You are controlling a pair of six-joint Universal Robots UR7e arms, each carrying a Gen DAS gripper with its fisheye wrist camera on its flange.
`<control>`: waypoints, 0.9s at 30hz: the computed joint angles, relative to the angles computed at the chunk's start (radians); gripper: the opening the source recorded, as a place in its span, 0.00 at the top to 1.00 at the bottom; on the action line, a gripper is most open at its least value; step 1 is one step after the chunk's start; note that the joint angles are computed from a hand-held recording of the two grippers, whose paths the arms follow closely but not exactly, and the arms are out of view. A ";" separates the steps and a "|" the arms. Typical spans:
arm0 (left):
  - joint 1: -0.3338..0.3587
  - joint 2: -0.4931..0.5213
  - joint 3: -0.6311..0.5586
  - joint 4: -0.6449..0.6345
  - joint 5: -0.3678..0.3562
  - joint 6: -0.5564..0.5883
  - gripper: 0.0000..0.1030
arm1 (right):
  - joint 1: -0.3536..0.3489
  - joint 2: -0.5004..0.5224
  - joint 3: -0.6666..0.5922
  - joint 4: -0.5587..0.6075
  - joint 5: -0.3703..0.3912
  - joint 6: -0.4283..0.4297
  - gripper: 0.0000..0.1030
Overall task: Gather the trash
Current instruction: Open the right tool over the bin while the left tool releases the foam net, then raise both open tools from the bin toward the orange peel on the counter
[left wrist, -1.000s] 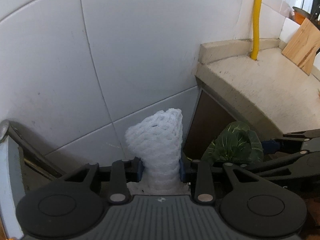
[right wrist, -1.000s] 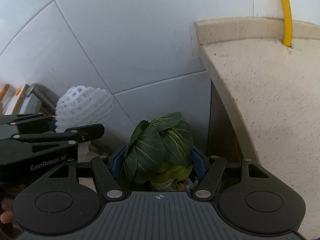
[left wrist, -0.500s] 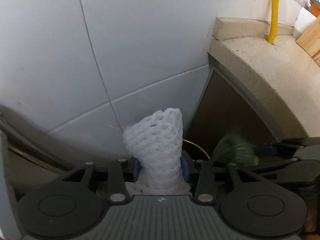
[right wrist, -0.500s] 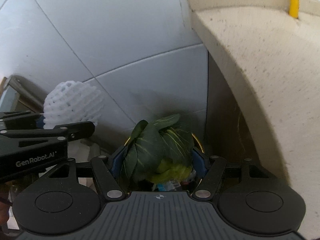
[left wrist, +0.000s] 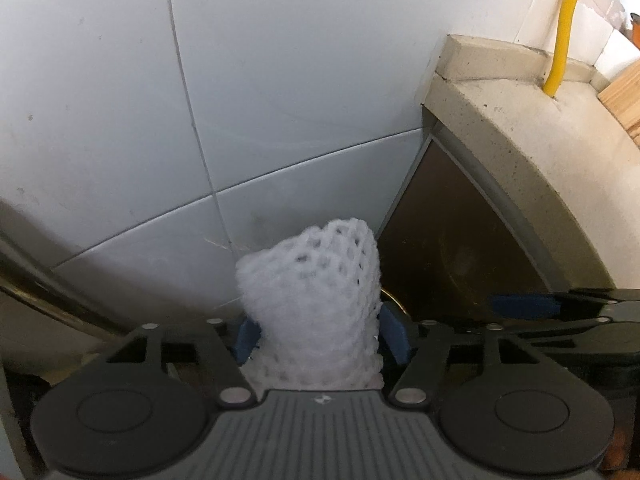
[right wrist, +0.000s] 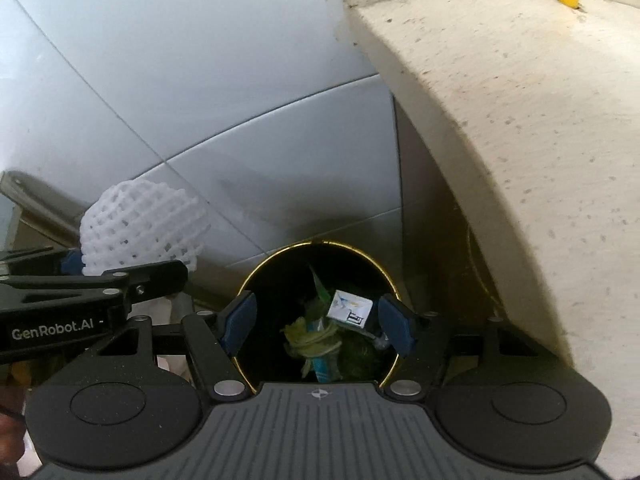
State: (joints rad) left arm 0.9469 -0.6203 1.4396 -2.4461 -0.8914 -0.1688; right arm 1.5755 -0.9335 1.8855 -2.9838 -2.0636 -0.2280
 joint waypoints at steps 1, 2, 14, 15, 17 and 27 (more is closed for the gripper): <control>-0.001 -0.001 0.002 -0.004 0.001 0.004 0.41 | 0.001 -0.006 0.005 -0.001 0.000 0.003 0.30; -0.002 -0.002 0.005 -0.010 0.000 0.009 0.40 | 0.002 -0.011 0.006 0.004 0.000 0.006 0.30; -0.011 -0.003 0.010 -0.043 0.037 0.053 0.33 | 0.017 -0.031 0.029 -0.024 -0.005 -0.017 0.29; -0.011 -0.004 0.010 -0.049 0.031 0.057 0.32 | 0.021 -0.032 0.032 -0.032 -0.009 -0.024 0.29; -0.011 -0.006 0.012 -0.054 0.020 0.064 0.32 | 0.027 -0.041 0.040 -0.040 -0.007 -0.027 0.28; -0.026 -0.015 0.040 -0.122 0.028 0.109 0.32 | 0.063 -0.085 0.082 -0.123 -0.018 -0.080 0.25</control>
